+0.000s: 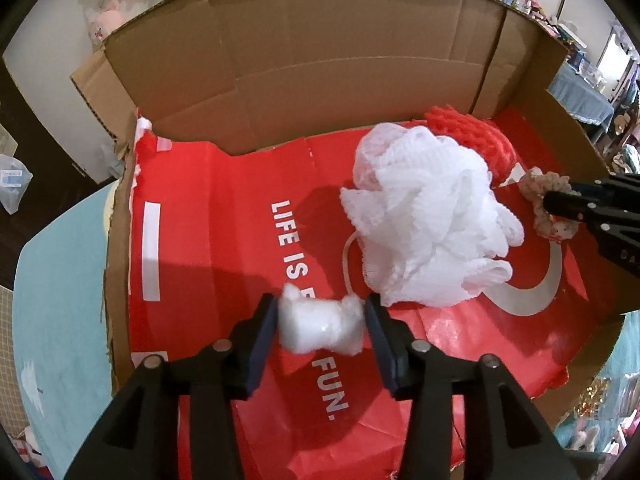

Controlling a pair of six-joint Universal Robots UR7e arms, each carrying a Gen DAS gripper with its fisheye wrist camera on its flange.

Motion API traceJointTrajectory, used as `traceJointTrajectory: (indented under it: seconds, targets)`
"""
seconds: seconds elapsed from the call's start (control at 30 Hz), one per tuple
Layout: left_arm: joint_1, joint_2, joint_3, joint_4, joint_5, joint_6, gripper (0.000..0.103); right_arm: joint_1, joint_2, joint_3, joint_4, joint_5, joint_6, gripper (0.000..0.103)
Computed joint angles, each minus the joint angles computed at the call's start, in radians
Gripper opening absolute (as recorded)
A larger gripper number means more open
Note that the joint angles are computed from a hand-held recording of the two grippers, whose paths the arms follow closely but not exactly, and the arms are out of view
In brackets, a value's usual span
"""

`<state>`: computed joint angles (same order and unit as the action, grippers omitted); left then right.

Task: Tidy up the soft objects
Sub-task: 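Carry sock and scrunchie into the box and open both tools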

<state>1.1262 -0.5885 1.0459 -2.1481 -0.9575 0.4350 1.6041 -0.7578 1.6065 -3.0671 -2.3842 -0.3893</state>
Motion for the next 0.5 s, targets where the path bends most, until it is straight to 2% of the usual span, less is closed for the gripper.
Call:
traceJointTrajectory:
  seconds: [0.07,0.13,0.2,0.23,0.3,0.33,0.5]
  targets:
    - [-0.002,-0.005,0.006,-0.011,-0.004,0.006,0.059,0.009,0.020,-0.024,0.014,-0.015,-0.001,0.019]
    - [-0.004,-0.016,0.022,-0.033,-0.005,0.017,0.070,0.013,0.027,-0.028,0.013,-0.023,-0.008,0.027]
    - [-0.004,-0.025,0.028,-0.047,-0.014,0.027,0.074,0.016,0.028,-0.025,0.002,-0.025,-0.022,0.050]
    - [-0.003,-0.031,0.034,-0.055,-0.023,0.028,0.076,0.017,0.021,-0.017,0.010,0.005,-0.024,0.053]
    - [-0.002,-0.046,0.051,-0.071,-0.038,0.032,0.079,0.033,0.043,-0.024,-0.050,-0.025,-0.064,0.062]
    - [-0.002,-0.056,0.063,-0.083,-0.042,0.033,0.081,0.040,0.051,-0.025,-0.080,-0.038,-0.084,0.062]
    - [-0.022,-0.143,0.186,-0.190,-0.078,0.041,0.091,0.066,0.010,0.031,-0.128,-0.004,-0.059,0.063]
